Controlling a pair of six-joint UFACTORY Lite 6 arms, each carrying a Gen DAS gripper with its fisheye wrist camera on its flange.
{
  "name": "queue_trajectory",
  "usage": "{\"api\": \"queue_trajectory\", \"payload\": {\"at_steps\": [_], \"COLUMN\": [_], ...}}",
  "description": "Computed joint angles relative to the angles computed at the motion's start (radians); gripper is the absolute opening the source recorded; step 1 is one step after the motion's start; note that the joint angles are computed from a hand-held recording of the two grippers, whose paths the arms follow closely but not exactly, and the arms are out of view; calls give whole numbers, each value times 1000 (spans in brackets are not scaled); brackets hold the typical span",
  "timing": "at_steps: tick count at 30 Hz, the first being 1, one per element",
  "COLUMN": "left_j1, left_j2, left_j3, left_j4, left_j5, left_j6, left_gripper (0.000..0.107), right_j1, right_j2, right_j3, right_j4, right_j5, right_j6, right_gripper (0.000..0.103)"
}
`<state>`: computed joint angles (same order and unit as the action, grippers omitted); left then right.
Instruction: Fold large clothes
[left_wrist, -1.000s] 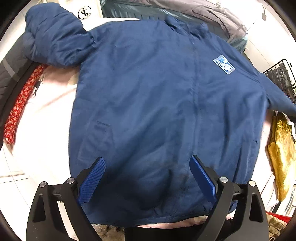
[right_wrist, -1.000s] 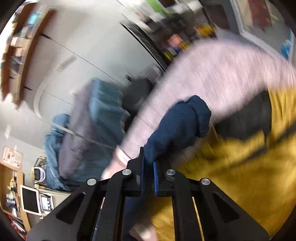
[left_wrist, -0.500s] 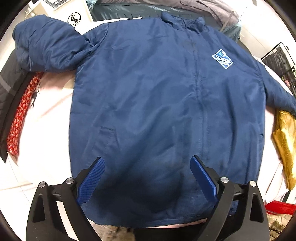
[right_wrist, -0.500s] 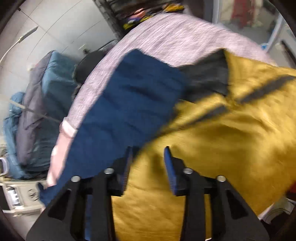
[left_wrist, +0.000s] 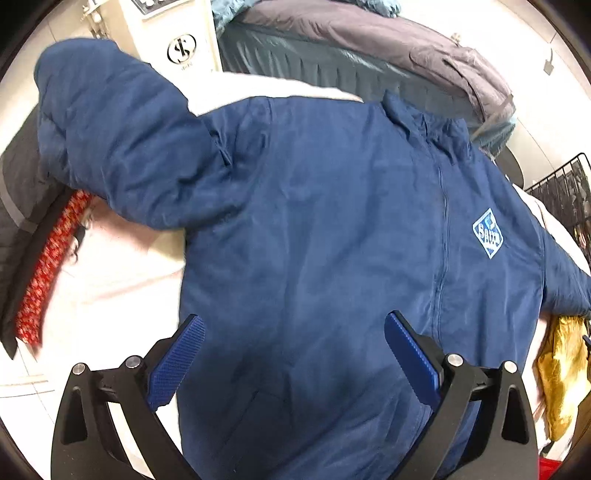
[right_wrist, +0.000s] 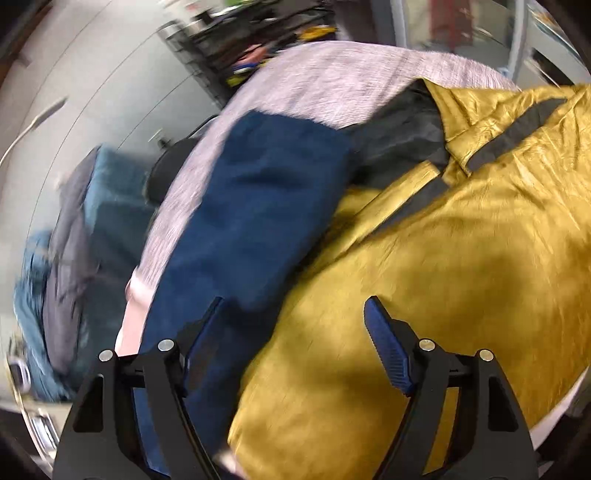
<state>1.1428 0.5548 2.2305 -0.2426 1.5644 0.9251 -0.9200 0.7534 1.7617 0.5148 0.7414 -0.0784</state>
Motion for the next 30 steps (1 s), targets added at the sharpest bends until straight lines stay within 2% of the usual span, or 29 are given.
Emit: {"api": "queue_trajectory", "payload": {"at_steps": [2, 5, 6, 9, 15, 18, 23, 28, 30], "left_j1": [8, 28, 38, 69, 87, 103, 149, 224, 266], "left_j2": [-92, -182, -213, -268, -345, -348, -325, -288, -237], "left_j3": [-179, -361, -426, -532, -634, -616, -547, -491, -435], "left_j4": [21, 49, 55, 55, 44, 13, -37, -42, -37], "left_j5": [-46, -96, -105, -126, -169, -145, -83, -80, -70], "left_j6": [24, 49, 53, 77, 146, 168, 188, 235, 239], "left_gripper": [96, 96, 96, 96, 96, 96, 96, 96, 96], "right_j1": [-41, -43, -30, 45, 258, 391, 740, 1104, 1236], "right_j2": [132, 211, 248, 221, 68, -37, -167, -146, -79], "right_j3": [145, 277, 355, 415, 460, 419, 367, 336, 373], "right_j4": [121, 106, 64, -40, -44, -8, 36, -9, -67], "right_j5": [65, 93, 132, 153, 194, 199, 191, 138, 124], "right_j6": [-66, -4, 40, 116, -44, -104, -181, -138, -81], "right_gripper": [72, 42, 23, 15, 12, 12, 12, 12, 12]}}
